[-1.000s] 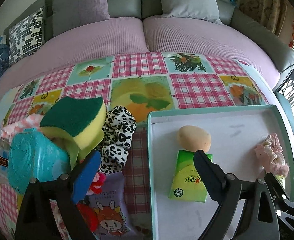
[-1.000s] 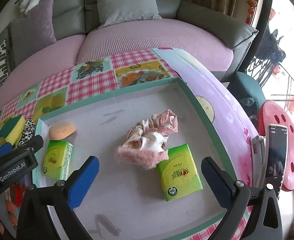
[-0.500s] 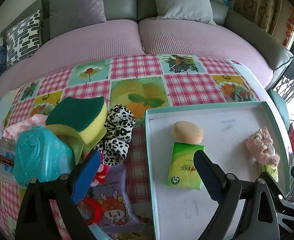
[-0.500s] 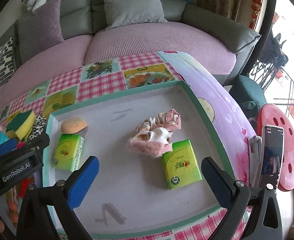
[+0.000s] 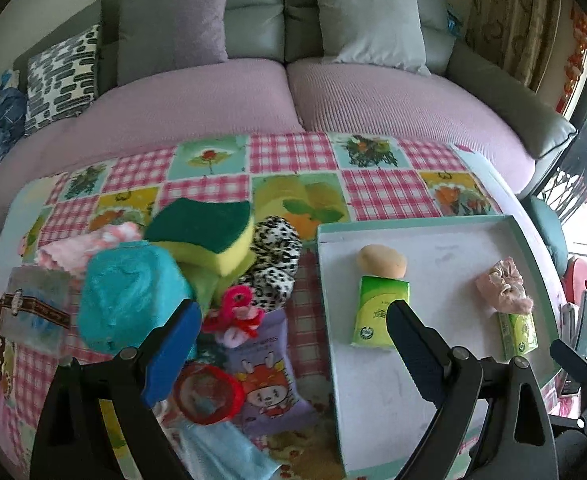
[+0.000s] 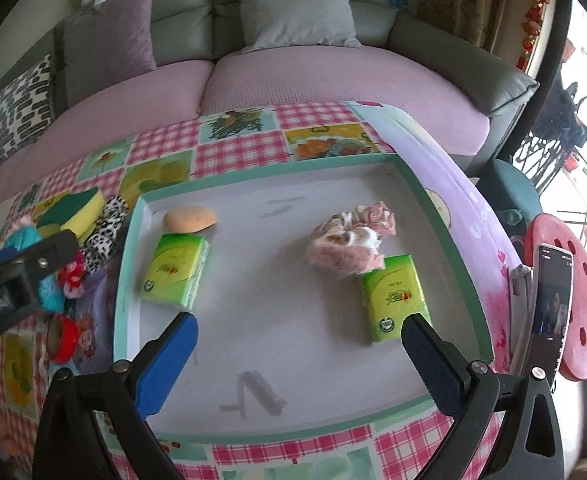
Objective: Organize soft objects
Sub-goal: 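Withdraw both tools from the tray back toward the pile of items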
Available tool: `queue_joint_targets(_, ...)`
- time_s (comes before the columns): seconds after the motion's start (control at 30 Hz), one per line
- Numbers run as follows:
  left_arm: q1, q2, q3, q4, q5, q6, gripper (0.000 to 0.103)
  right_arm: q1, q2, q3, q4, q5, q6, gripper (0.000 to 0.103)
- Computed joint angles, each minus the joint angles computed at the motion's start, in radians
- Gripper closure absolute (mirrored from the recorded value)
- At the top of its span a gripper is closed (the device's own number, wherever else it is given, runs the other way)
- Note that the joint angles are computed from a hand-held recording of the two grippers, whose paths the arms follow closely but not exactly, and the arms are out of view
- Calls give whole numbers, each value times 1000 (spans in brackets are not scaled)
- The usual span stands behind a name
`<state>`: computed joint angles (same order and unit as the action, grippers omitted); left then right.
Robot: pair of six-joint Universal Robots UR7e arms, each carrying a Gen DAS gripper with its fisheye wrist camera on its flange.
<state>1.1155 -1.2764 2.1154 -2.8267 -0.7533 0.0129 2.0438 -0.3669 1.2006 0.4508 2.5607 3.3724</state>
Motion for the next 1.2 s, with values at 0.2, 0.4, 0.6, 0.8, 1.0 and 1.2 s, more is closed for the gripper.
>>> queue_joint_targets(0.2,1,-70,41,12,20,-10,9,18,14,-19,-1,-41,-19,0)
queue_joint_targets(0.4,15,-152,76,17,31,-5,9,44,54,-72,16,-89,-51,0)
queue_joint_targets(0.6,65,-218,81,45,34,-38,9,66,93,-118,22,-161,-92,0)
queue_joint_targets(0.8,133,-251,67,99,13,-89,9,75,142,-178,61,-223,-114,0)
queue_joint_targets(1.0,189,-255,58,162,-21,-129,9,77,199,-248,133,-251,-111,0)
queue_joint_targets(1.2,228,-243,57,223,-47,-164,9,77,230,-273,184,-235,-70,0)
